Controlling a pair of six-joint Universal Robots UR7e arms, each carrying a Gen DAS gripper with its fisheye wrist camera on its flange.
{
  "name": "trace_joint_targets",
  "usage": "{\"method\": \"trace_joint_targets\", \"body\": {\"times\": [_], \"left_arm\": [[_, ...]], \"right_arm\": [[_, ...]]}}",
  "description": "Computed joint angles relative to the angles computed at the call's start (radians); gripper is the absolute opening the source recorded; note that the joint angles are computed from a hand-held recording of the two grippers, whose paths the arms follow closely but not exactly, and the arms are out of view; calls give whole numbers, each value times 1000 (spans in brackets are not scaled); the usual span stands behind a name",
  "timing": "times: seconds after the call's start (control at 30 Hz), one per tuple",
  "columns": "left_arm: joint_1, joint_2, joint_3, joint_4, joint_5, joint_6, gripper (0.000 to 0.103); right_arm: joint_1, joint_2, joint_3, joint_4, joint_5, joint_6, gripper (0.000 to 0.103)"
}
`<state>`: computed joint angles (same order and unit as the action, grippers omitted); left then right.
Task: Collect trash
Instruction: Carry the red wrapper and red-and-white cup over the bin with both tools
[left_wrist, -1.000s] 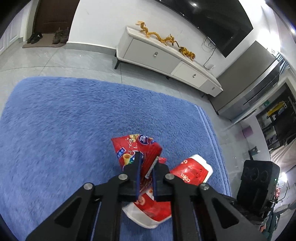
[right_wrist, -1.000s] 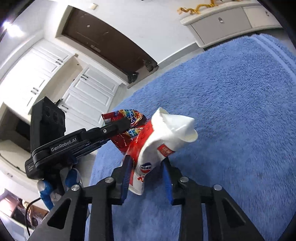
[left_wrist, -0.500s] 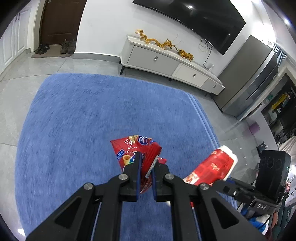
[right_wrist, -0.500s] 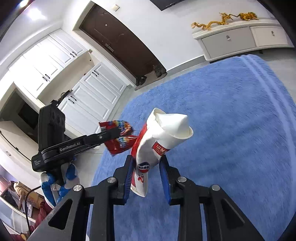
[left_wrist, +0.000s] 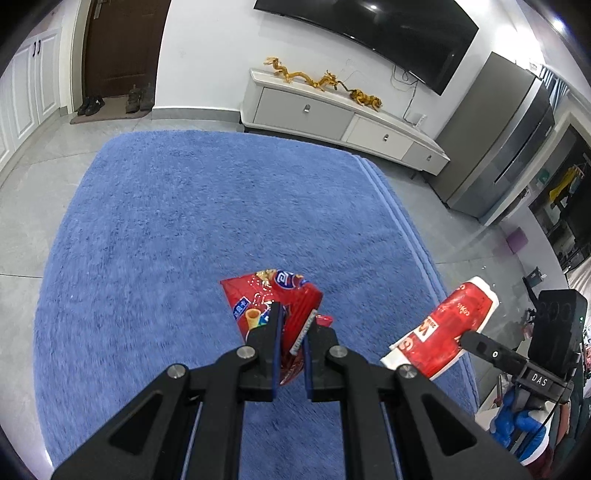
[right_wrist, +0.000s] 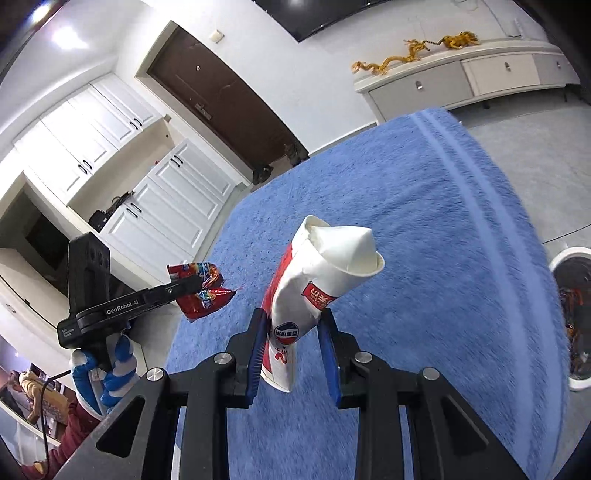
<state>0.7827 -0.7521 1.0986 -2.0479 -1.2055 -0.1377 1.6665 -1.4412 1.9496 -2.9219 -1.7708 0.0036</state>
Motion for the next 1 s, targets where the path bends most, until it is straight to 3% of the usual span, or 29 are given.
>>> {"method": "trace_joint_targets", "body": {"times": [0.4,0.7,1.0], "left_arm": [[-84,-69,105,-49,64,-8,9],[-117,-22,68,-19,120,-16,9],[-114,91,-61,28,136,-20,9]], "right_arm": [[-12,-142,129,-92,41,-31,27],[-42,-188,170,-125,68,-41,27],[-136,-256,207,-140,116,-47,27]]}}
